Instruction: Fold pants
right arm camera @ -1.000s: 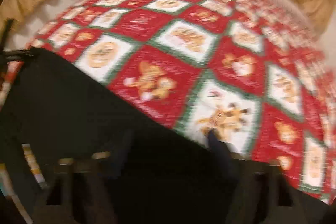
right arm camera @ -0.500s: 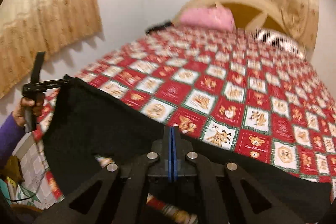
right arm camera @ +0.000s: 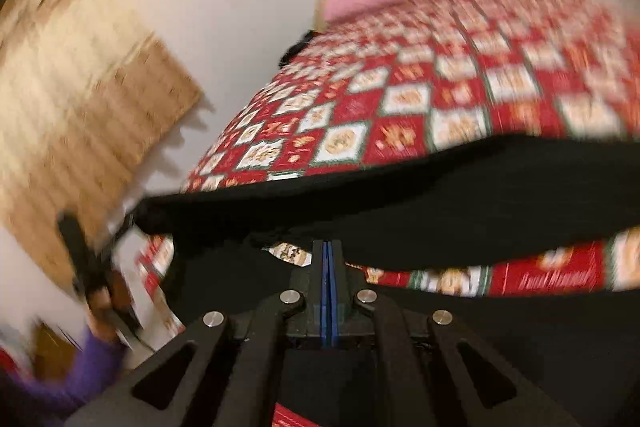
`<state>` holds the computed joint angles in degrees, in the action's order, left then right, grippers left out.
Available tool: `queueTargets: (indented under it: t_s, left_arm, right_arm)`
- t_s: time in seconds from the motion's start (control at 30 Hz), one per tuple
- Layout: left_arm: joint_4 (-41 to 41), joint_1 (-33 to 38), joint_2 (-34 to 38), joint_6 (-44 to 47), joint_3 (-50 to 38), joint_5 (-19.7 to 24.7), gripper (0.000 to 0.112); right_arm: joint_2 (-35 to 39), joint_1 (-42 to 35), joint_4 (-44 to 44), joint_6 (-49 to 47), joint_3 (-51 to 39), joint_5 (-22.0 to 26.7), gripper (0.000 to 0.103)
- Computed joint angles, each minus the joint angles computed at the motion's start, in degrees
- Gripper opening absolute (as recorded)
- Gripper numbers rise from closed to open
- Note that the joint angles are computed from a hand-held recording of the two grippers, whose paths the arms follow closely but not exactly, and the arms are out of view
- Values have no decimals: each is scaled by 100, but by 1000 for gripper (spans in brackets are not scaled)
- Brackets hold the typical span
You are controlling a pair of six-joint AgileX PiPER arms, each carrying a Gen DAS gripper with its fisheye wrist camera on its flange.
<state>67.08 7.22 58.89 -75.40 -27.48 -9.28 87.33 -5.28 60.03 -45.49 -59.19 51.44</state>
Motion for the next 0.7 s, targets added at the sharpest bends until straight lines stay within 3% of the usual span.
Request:
queueTargets:
  t_s: [0.07,0.1,0.13,0.17,0.23,0.47,0.57,0.63,0.7]
  left_arm:
    - [-672,141,-179,519,384,-215,17]
    - [-812,266,-202,564,583,-371,17]
    - [-897,342,-196,612,705,-475,17]
    - [-1150,379,-155,824,831,-554,17]
    - [-1301,378,-106,902,984,-570,17]
    - [-1145,655,61,695,1108,-929,17]
    - [-1056,692,120,633,1079,-963,17]
    - [-926,721,147,552,1040,-977,17]
    - [-877,681,218,559,947,-924,17]
  right_arm:
    - [235,-233,415,-58,155,180,24]
    - [319,-330,693,-190,265,202,53]
    - [374,-452,1175,-461,460,189,75]
    - [425,-545,1556,-681,582,229,77]
    - [592,-600,1795,-679,531,291,76]
    - [920,-112,1187,419,-141,-746,76]
    - [1106,11,763,1047,-456,-909,54]
    - [1319,41,402,1385,-697,-951,12]
    - [1552,65,126,1573,-925,-877,6]
